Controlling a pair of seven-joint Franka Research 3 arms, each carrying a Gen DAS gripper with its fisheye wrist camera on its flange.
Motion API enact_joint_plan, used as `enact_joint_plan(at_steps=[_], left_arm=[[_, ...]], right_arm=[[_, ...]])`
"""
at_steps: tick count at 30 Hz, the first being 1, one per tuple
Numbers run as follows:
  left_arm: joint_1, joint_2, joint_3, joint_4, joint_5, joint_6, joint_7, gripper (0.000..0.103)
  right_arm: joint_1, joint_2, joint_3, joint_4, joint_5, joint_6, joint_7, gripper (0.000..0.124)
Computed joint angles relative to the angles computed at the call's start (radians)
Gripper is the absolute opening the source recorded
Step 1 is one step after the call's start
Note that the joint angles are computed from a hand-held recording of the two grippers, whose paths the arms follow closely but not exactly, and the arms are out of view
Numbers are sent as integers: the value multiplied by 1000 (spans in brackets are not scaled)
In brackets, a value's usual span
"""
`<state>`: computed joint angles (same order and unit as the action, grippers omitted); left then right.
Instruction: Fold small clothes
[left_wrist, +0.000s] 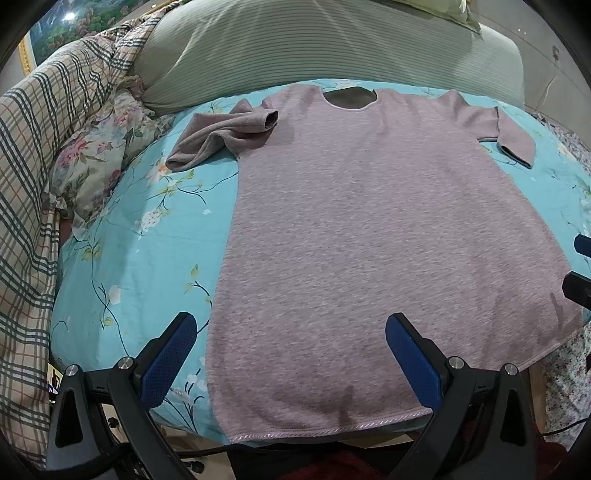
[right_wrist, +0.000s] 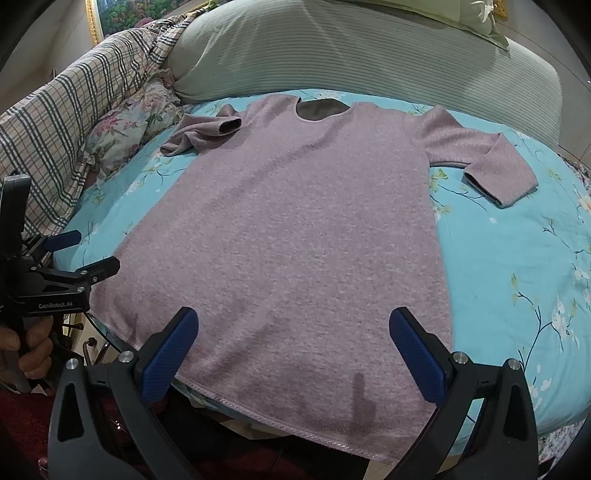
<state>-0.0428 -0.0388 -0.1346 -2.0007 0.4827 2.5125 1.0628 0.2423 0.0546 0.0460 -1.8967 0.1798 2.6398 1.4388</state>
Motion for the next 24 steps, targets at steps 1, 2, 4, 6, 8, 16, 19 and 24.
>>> enact_joint_plan(at_steps=[1,2,4,6,8,16,19,24], left_arm=[[1,-2,-1,-4,12,1,-9,102],[0,-2,-1,-3,13,-1,-9,102],[0,-4,0,0,7,-8,2,102],[-1,-2,-1,1,5,-6,0,102],[-1,1,-2,8,6,-11,-1,102],[0,8,1,18,-16,-18,23,102],[2,12,3,15,-3,0,10,102],[2,25,2,24,36,4,-12,102]], right_arm=[[0,1,0,3,0,-4,0,103],[0,2,0,4,1,-4,-2,103],[0,3,0,5,0,-5,-1,103],[1,4,-1,10,-8,-15,5,103],[1,7,-2,15,-12,-22,7,103],[1,11,-2,20,-10,-24,6,103],[1,19,-1,28,-8,-23,7,103],[1,28,-4,47,-14,-58,22,103]])
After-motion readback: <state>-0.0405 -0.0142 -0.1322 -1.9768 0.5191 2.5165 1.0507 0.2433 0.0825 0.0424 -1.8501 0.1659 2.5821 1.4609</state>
